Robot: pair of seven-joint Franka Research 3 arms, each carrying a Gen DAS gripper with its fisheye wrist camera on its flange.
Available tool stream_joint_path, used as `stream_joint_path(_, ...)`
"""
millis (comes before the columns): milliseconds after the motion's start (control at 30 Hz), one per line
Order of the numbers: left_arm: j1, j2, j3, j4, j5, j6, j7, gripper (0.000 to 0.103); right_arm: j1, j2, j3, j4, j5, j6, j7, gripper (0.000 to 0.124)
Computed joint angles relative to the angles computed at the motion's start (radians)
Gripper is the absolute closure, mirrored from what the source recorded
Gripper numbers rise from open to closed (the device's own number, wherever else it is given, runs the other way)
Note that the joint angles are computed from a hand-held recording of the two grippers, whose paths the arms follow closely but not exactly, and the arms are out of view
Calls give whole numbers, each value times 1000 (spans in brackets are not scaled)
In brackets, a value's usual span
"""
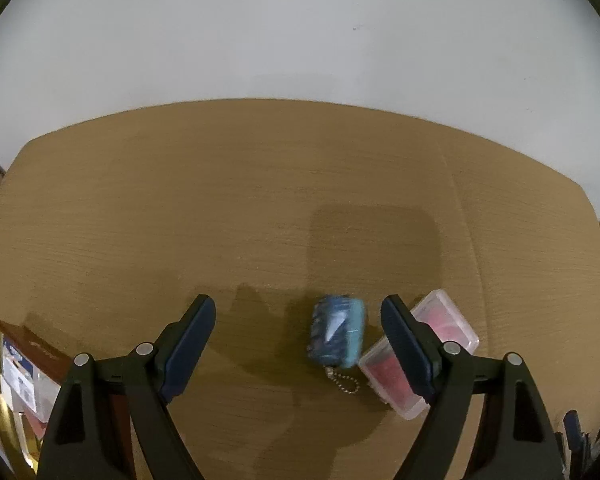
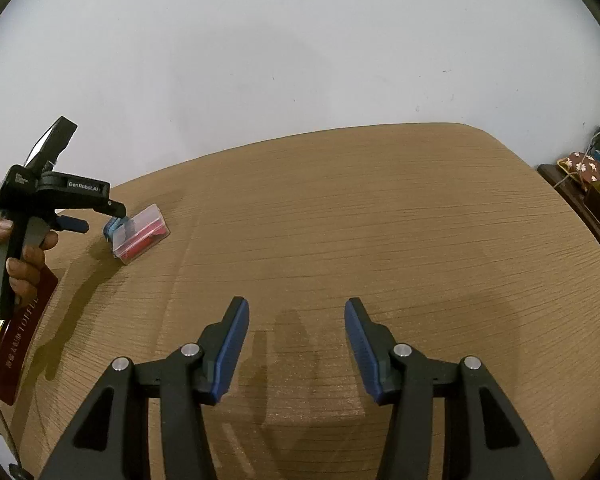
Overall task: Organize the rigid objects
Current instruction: 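Grasp the blue patterned pouch keychain with the left gripper, then carry the blue pouch into the tin and open the left gripper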
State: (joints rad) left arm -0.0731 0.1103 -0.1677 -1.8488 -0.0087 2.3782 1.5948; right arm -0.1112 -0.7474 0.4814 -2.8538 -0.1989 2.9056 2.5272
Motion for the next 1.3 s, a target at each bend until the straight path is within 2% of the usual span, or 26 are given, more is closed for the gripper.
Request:
stream_joint_path(100,-7,9,2,6,50,-14,-8,22,1,-1,-2,-1,0,2,0,73)
stream_joint_path(167,-17,26,2,15,100,-14,-32,29,4,-3,-3,-2,1,-1,-1,73)
stream_joint_path(233,-14,38,0,24,92,-24,-22,48,4,-4,-3,-2,1,-1,0,73)
stream_joint_path(267,-7,49,-2,37,66,-48,-7,54,4,-3,-4,-2,1,0,-1,73)
stream_joint_path(300,-2,62,-4,54,47,-66,3,66,3,-3,-4,-2,1,1,-2,73)
stream_joint_path(400,12,57,-3,39,22,-32,26,85,2,-1,-4,-2,1,5,-1,73)
stream_joint_path(500,22,29,-7,12,-28,-38,49,85,2,-3,-5,-4,6,8,1,73)
stream_joint_path(633,31,-141,9,-149,-128,7,149,85,3,-3,-5,-6,11,10,2,73)
stream_joint_path(733,20,-293,61,-259,-245,-36,248,85,5,-6,-5,-7,14,9,3,73)
stream_joint_path(800,17,-390,102,-321,-262,-69,277,85,5,-7,-5,-7,17,9,4,73)
stream_joint_path(900,45,-509,182,-373,-228,-165,329,85,2,0,0,-1,15,4,5,73)
stream_joint_path(1033,126,-511,243,-332,-119,-255,364,85,-4,25,1,17,7,-11,5,73)
stream_joint_path(1100,171,-517,248,-331,-53,-286,358,85,-8,36,3,27,-2,-17,9,73)
stream_joint_path(1167,212,-482,261,-318,2,-292,362,85,-15,51,8,38,-12,-22,17,73)
stream_joint_path(1300,243,-458,236,-385,65,-222,320,85,-19,83,8,59,-33,-34,29,73)
